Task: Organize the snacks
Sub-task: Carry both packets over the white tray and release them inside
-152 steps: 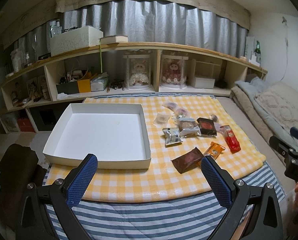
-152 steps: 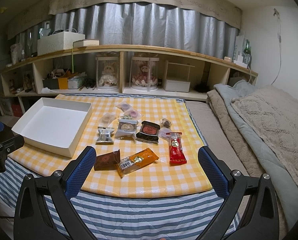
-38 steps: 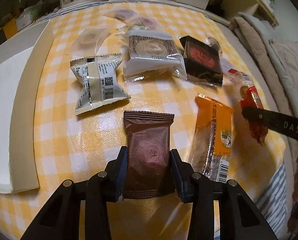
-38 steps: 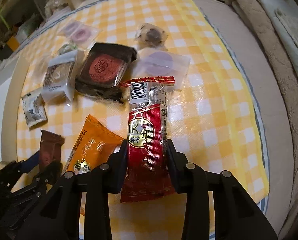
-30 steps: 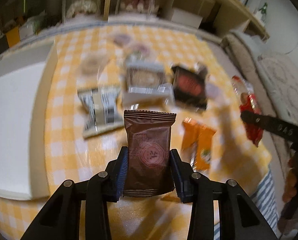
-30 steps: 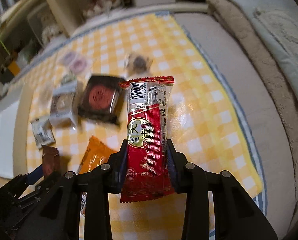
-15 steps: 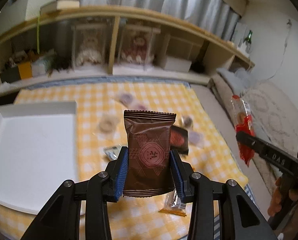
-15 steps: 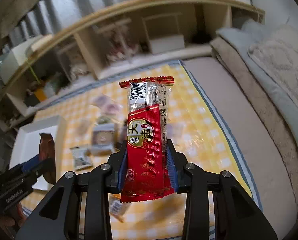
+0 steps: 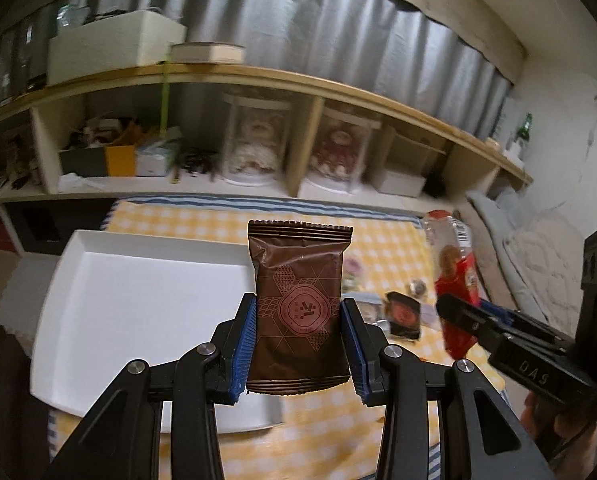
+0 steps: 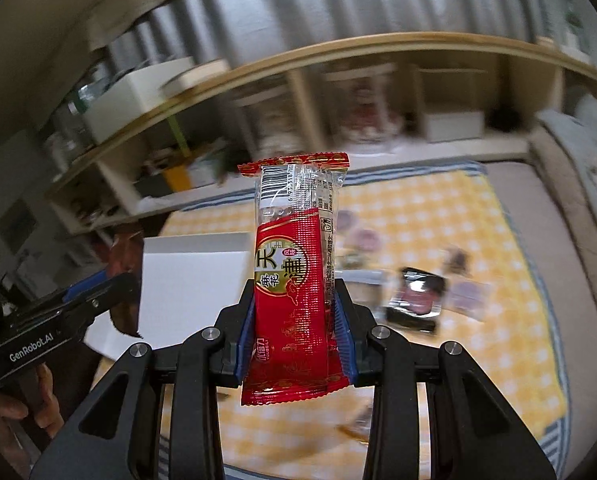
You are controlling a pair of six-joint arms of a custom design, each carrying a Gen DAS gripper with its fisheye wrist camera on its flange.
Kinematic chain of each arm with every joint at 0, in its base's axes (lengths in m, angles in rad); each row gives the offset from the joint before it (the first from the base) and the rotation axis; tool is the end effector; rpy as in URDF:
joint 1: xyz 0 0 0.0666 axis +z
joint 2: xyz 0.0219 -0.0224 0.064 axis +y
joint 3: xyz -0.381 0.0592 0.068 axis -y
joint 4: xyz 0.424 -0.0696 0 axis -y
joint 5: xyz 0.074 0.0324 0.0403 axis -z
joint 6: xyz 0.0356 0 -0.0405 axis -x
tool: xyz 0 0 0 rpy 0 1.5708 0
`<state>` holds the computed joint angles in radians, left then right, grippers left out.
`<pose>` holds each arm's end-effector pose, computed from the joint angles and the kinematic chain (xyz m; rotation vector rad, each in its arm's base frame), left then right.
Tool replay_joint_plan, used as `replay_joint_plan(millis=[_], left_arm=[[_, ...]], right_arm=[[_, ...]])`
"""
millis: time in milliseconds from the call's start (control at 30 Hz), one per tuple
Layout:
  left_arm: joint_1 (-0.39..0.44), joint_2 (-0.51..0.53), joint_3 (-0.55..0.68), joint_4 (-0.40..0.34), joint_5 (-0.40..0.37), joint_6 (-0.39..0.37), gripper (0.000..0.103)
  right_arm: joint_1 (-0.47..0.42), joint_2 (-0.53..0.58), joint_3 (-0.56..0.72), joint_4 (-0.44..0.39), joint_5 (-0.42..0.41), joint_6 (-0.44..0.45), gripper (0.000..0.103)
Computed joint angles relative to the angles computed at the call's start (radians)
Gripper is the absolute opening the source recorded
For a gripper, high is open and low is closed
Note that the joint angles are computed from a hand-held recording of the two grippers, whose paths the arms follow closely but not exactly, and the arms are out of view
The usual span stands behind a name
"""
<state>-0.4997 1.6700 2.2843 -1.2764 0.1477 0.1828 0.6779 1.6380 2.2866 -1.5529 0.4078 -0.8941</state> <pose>0.4886 -0.2732 0.6801 0.4406 2.2357 -0.5310 0.4134 0.3142 0.6783 0.4268 2.3513 0.2355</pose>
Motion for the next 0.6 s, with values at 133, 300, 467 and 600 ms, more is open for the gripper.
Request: replay_joint_plan(millis=[133,300,467,600], left_arm=[[0.064,-0.053,-0.068,0.009,0.038,0.004,0.04],[0.131,-0.065,-0.114,-0.016,0.065,-0.003,0.04],[0.176,-0.012,-0.088,-0.098,0.112,0.013,0.04],[0.193,0.048,-0.026,-0.176,0.15,0.008,0.04]], right_arm=[[0.016,0.101,0.121,0.004,-0.047,0.012,0.035],[0.033,0.238,0.286,-0.016,-0.11,0.011,0.035],[0.023,0.373,0.441,-0.088,-0.196,-0.035,0.035],[0.006,0.372,0.37,-0.044,-0.282,-0.093,0.035]])
